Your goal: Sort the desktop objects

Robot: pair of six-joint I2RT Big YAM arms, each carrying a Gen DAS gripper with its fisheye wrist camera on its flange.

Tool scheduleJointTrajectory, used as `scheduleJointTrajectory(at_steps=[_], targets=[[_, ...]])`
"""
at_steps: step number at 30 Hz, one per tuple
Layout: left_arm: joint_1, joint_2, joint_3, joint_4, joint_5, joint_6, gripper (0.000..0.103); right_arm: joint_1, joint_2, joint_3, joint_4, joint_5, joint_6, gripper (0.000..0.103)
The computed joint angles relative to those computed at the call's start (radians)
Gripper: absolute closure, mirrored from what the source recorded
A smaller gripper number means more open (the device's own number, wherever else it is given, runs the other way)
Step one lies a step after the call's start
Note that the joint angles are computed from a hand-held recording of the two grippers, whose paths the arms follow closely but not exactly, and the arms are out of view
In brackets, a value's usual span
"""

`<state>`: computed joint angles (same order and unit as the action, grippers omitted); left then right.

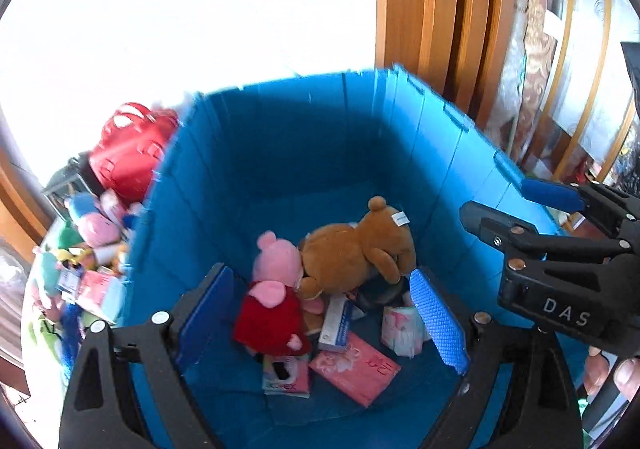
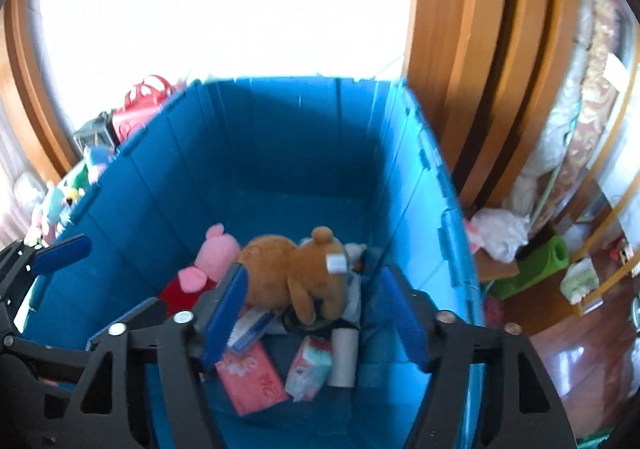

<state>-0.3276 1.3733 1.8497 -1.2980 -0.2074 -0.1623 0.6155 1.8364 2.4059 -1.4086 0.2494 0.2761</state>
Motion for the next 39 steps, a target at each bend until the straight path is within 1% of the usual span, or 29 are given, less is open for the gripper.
scheduleJointTrajectory(at_steps=[1,2,3,4,5,7,8,11,15,18,19,20,22,27,28,31,35,39], targets=[[-0.003,-0.026,-0.020,0.018,-0.017,0.004,0.012,0.010,-0.030,-0.040,0.029,0.012,0.006,0.022],[-0.008,-0.054,-0.046,0.038,-0.036,0.005,0.011,0.022,-0.068,-0.089,0.066,0.028,0.014,0.018],[-0.012,-0.083,-0.071,0.057,-0.048,0.005,0.010,0.032,-0.090,-0.115,0.087,0.045,0.025,0.009],[-0.010,-0.112,-0.097,0.075,-0.047,0.009,0.008,0.044,-0.117,-0.151,0.112,0.071,0.037,0.004],[-0.009,-0.146,-0.126,0.094,-0.049,0.012,0.006,0.062,-0.152,-0.199,0.147,0.103,0.053,0.002],[-0.006,-0.199,-0.173,0.130,-0.065,0.020,0.004,0.095,-0.210,-0.275,0.199,0.156,0.089,0.001],[-0.005,-0.231,-0.200,0.147,-0.075,0.025,0.003,0.109,-0.228,-0.298,0.212,0.174,0.103,0.001],[0.015,-0.321,-0.270,0.184,-0.072,0.045,0.001,0.164,-0.263,-0.338,0.208,0.262,0.153,0.001],[0.069,-0.418,-0.331,0.184,-0.037,0.072,0.000,0.251,-0.294,-0.380,0.211,0.388,0.205,0.000],[0.128,-0.475,-0.365,0.173,0.029,0.078,0.000,0.310,-0.307,-0.406,0.205,0.457,0.263,0.000],[0.146,-0.493,-0.376,0.173,0.046,0.081,0.000,0.326,-0.309,-0.412,0.195,0.480,0.286,0.000],[0.159,-0.509,-0.387,0.175,0.057,0.088,0.000,0.344,-0.305,-0.408,0.169,0.504,0.316,0.000],[0.178,-0.538,-0.406,0.176,0.068,0.101,0.000,0.370,-0.303,-0.409,0.142,0.525,0.354,0.000],[0.224,-0.577,-0.428,0.159,0.129,0.125,0.000,0.419,-0.277,-0.375,0.055,0.562,0.425,0.000],[0.231,-0.581,-0.430,0.157,0.135,0.128,0.000,0.428,-0.270,-0.364,0.034,0.574,0.442,0.000],[0.242,-0.589,-0.432,0.152,0.156,0.134,0.000,0.447,-0.263,-0.354,0.005,0.591,0.468,0.000],[0.238,-0.596,-0.435,0.146,0.160,0.144,0.000,0.460,-0.256,-0.345,-0.024,0.605,0.499,0.000],[0.241,-0.598,-0.437,0.141,0.166,0.137,0.000,0.463,-0.263,-0.350,-0.036,0.614,0.515,0.000]])
